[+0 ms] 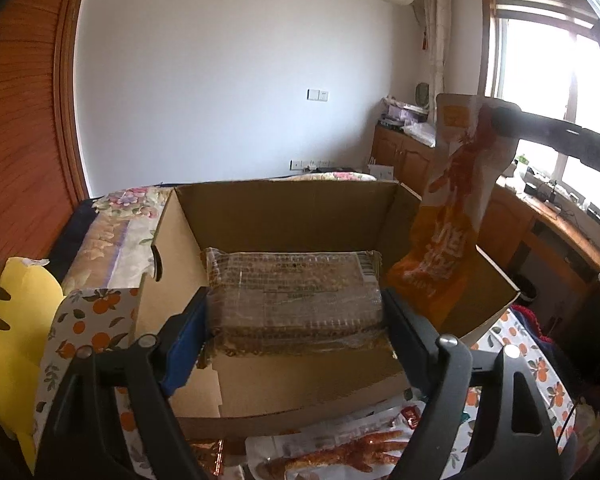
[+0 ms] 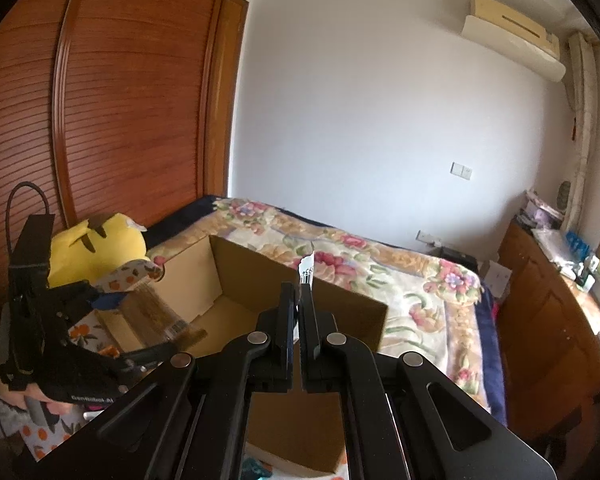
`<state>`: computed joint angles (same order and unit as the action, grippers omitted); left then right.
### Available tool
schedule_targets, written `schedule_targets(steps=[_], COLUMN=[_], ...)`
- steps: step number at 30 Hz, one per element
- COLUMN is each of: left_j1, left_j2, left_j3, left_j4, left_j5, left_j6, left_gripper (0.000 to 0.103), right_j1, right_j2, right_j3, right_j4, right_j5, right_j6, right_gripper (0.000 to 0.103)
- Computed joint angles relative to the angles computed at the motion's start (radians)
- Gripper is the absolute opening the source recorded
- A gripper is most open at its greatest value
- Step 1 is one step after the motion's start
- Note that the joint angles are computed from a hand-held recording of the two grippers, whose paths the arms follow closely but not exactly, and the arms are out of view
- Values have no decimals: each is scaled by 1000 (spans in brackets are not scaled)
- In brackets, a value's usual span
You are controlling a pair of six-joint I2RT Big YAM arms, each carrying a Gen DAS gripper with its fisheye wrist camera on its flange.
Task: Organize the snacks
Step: 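Lower the grain bar into the cardboard box and open the left tool, then move the left tool back toward the pink-wrapped bread roll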
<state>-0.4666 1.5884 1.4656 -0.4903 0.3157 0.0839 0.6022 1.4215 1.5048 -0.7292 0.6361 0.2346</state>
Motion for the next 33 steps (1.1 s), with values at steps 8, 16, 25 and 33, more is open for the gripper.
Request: schedule_targets(steps=[8, 16, 25, 33], left_j1=[-14, -4, 21, 62], left_j2=[35, 32, -34, -123], left_j3=[34, 29, -52, -165], left_j4=[-57, -38, 39, 101], left_j5=[-43, -27, -28, -34], left_j6=[17, 2, -14, 9], left_gripper=[87, 88, 88, 88], right_j1=[-33, -45, -36, -22], right_j2=[30, 19, 27, 25], right_j3=[-79, -166, -186, -184], right_j4=[57, 91, 36, 4], right_j5=[-105, -125, -121, -126], right_j6=[103, 189, 219, 236], right_gripper=[0, 0, 3, 24])
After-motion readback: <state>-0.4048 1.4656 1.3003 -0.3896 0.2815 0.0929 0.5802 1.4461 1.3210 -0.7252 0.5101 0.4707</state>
